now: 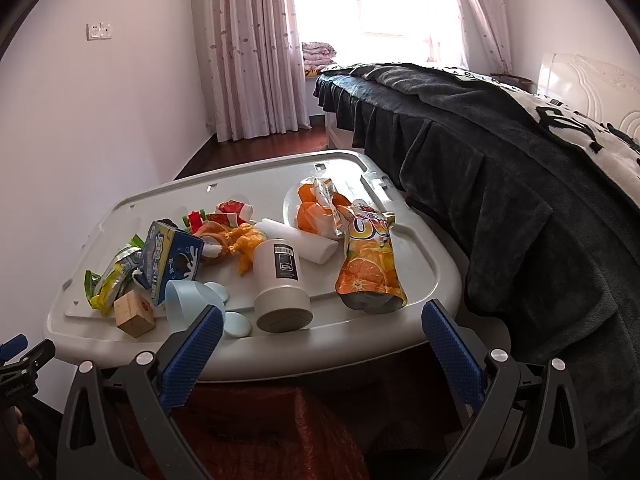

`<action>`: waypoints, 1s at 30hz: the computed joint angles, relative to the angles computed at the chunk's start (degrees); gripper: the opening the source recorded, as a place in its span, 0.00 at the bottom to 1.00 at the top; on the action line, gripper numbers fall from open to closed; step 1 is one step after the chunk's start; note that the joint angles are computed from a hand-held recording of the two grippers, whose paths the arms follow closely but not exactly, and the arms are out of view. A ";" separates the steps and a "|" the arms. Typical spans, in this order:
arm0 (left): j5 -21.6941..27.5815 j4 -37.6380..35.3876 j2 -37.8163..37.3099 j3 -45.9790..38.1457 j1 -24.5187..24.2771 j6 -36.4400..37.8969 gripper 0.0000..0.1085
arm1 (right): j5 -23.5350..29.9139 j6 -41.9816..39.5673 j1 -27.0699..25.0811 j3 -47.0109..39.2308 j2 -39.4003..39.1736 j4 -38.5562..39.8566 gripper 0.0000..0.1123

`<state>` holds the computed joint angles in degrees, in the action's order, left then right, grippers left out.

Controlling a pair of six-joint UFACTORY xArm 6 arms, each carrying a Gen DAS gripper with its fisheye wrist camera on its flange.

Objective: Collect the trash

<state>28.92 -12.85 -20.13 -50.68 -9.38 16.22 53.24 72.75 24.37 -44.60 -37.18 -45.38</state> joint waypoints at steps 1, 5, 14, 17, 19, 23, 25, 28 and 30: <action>0.18 -0.28 0.02 -0.07 0.01 0.21 0.89 | 0.06 0.07 0.03 -0.06 0.05 -0.01 0.87; 0.13 -0.46 0.25 -0.05 -0.12 0.22 0.89 | 0.13 0.10 0.04 -0.14 0.14 -0.07 0.87; 0.21 -0.85 0.56 -0.27 -0.25 0.33 0.89 | -0.08 -0.13 -0.16 -0.06 0.09 0.17 0.87; 0.39 -1.35 0.55 -0.31 -0.19 0.72 0.89 | 0.09 -0.08 -0.09 -0.10 0.12 0.15 0.87; 0.32 -1.42 0.55 -0.30 -0.18 0.84 0.89 | 0.10 -0.02 -0.08 -0.09 0.12 0.06 0.87; -0.03 -1.17 0.40 -0.03 -0.27 0.89 0.89 | 0.09 -0.04 -0.13 -0.10 0.12 0.09 0.87; -0.11 -1.14 0.39 0.01 -0.30 0.98 0.89 | 0.15 0.00 -0.10 -0.08 0.06 0.02 0.87; -0.13 -1.19 0.36 0.02 -0.32 1.07 0.89 | 0.15 0.05 -0.16 -0.11 0.09 -0.02 0.87; -0.27 -0.90 0.38 0.01 -0.35 0.85 0.89 | 0.16 -0.03 -0.17 -0.11 0.09 0.04 0.87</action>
